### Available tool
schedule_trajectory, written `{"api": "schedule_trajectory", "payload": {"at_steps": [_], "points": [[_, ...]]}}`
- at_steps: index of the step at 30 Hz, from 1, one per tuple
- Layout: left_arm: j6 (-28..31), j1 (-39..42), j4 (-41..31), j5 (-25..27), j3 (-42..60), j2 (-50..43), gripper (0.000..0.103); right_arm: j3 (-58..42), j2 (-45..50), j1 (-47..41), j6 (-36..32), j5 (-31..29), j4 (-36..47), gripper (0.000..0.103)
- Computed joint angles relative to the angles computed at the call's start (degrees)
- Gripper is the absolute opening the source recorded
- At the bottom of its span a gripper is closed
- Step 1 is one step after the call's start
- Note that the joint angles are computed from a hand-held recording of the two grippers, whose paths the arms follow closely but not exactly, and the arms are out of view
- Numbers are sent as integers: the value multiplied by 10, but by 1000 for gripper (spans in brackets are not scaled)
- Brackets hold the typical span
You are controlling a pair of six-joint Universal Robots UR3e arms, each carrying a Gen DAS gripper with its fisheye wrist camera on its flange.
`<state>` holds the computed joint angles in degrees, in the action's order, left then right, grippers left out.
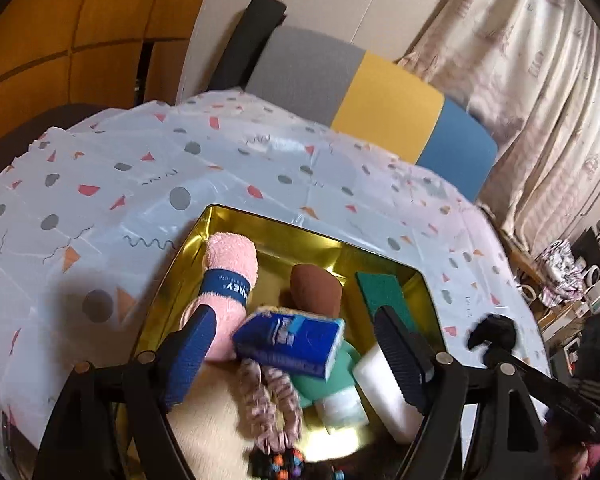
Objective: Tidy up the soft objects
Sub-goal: 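Drop the tissue pack into the tray with the left gripper while the right holds the scrunchie, then lower the black scrunchie into the gold tray and open the right gripper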
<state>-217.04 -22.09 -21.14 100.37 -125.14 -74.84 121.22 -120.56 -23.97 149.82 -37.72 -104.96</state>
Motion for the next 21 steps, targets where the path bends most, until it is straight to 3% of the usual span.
{"api": "schedule_trajectory", "payload": {"at_steps": [5, 8, 14, 21], "points": [[-47, -59, 5, 54, -48, 51, 82, -8, 37, 49, 41, -19, -55, 18], [-51, -68, -10, 47, -57, 71, 82, -16, 62, 83, 71, -32, -97, 18], [-47, -125, -39, 104, -37, 64, 82, -48, 119, 153, 125, -70, -167, 18], [-54, -140, -58, 105, -44, 79, 82, -110, 215, 237, 177, -128, -244, 18]]}}
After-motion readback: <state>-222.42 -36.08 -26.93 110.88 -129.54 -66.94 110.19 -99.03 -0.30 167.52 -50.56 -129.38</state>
